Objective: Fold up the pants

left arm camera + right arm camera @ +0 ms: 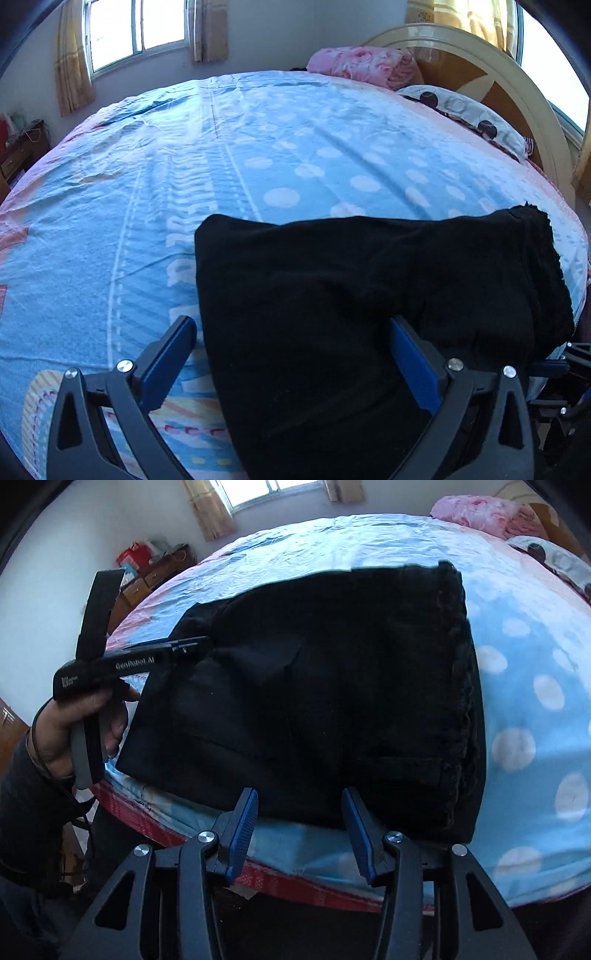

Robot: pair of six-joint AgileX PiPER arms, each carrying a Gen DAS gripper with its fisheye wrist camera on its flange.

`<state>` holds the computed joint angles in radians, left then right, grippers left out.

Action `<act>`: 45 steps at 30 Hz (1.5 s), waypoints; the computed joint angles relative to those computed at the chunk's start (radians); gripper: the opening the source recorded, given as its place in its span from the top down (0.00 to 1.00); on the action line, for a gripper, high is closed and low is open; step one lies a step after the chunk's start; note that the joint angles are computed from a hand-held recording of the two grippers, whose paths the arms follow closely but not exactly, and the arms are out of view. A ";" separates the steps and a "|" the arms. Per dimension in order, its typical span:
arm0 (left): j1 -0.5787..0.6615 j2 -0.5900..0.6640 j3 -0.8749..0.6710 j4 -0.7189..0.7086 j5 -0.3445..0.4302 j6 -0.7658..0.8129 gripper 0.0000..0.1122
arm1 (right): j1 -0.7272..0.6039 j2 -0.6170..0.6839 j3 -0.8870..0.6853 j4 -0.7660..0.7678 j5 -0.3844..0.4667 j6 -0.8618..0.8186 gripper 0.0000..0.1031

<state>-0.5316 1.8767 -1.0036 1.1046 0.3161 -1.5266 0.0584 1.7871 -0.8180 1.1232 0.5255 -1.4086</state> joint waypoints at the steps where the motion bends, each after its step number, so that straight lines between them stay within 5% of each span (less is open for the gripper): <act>1: -0.010 -0.005 -0.004 -0.015 0.023 0.011 0.08 | -0.002 -0.003 -0.002 0.005 0.004 -0.004 0.52; 6: -0.048 -0.040 -0.029 -0.006 0.061 0.014 0.08 | -0.051 -0.125 0.044 0.104 0.062 -0.083 0.52; 10: -0.075 -0.003 -0.113 -0.091 0.079 0.127 0.08 | -0.041 -0.204 0.087 0.239 -0.030 -0.231 0.52; 18: -0.090 0.147 -0.309 -0.371 0.146 0.454 0.08 | -0.050 -0.114 0.056 0.197 -0.091 -0.185 0.52; 24: -0.080 0.163 -0.309 -0.356 0.108 0.416 0.08 | -0.074 -0.052 0.026 0.218 -0.050 -0.218 0.52; 33: -0.098 0.065 -0.203 -0.227 0.090 0.264 0.08 | -0.117 -0.130 0.026 0.185 0.034 -0.173 0.47; 45: -0.077 0.034 -0.062 0.008 0.056 -0.009 0.08 | -0.156 -0.025 -0.044 0.072 -0.008 -0.021 0.39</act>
